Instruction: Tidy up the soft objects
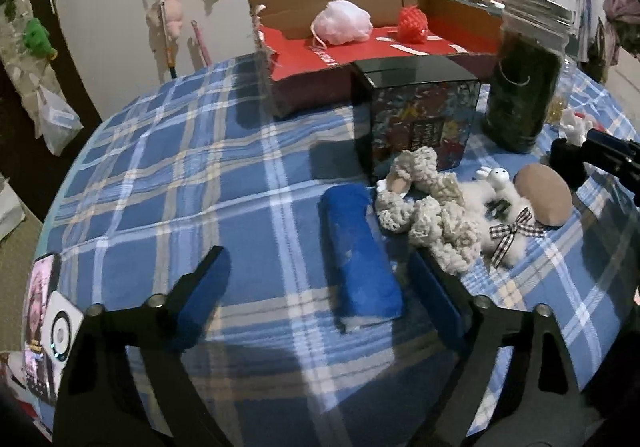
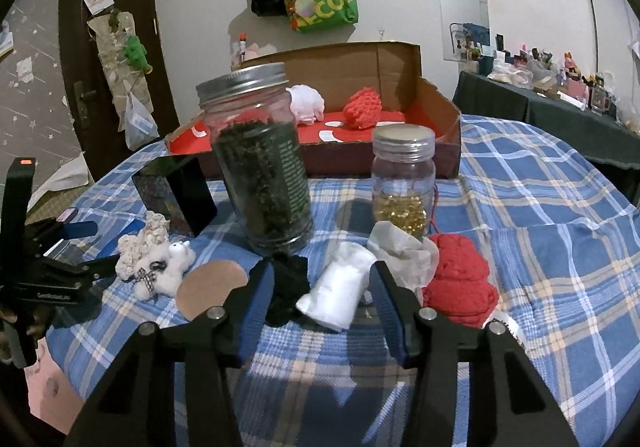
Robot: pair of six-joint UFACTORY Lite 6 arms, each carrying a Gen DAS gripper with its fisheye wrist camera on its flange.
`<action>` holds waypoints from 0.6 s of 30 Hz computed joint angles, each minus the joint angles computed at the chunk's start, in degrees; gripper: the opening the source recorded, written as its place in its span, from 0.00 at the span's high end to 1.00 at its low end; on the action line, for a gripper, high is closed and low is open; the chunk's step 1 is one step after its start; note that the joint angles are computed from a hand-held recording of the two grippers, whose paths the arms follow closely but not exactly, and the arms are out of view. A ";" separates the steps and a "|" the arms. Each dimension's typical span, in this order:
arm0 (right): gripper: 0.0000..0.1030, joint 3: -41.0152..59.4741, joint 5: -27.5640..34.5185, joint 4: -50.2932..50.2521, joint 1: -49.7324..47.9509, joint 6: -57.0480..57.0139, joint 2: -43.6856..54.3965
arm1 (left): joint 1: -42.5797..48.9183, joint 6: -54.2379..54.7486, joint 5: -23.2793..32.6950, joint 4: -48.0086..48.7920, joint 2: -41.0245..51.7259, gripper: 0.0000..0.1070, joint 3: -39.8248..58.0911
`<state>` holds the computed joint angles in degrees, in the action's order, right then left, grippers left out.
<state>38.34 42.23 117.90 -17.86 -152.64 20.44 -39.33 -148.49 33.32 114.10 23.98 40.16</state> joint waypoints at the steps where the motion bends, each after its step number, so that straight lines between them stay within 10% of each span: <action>1: 0.52 -0.06 0.10 -0.02 0.00 -0.17 0.04 | 0.57 -1.26 -0.85 1.94 0.00 0.27 0.17; 7: 0.88 1.05 1.27 -4.82 -0.96 2.51 1.44 | 2.67 -13.00 -3.86 16.41 -0.77 0.73 -0.72; 18: 0.94 0.47 1.14 -6.56 -2.94 2.30 0.28 | 0.35 -12.34 -2.68 12.70 -2.32 0.76 -2.44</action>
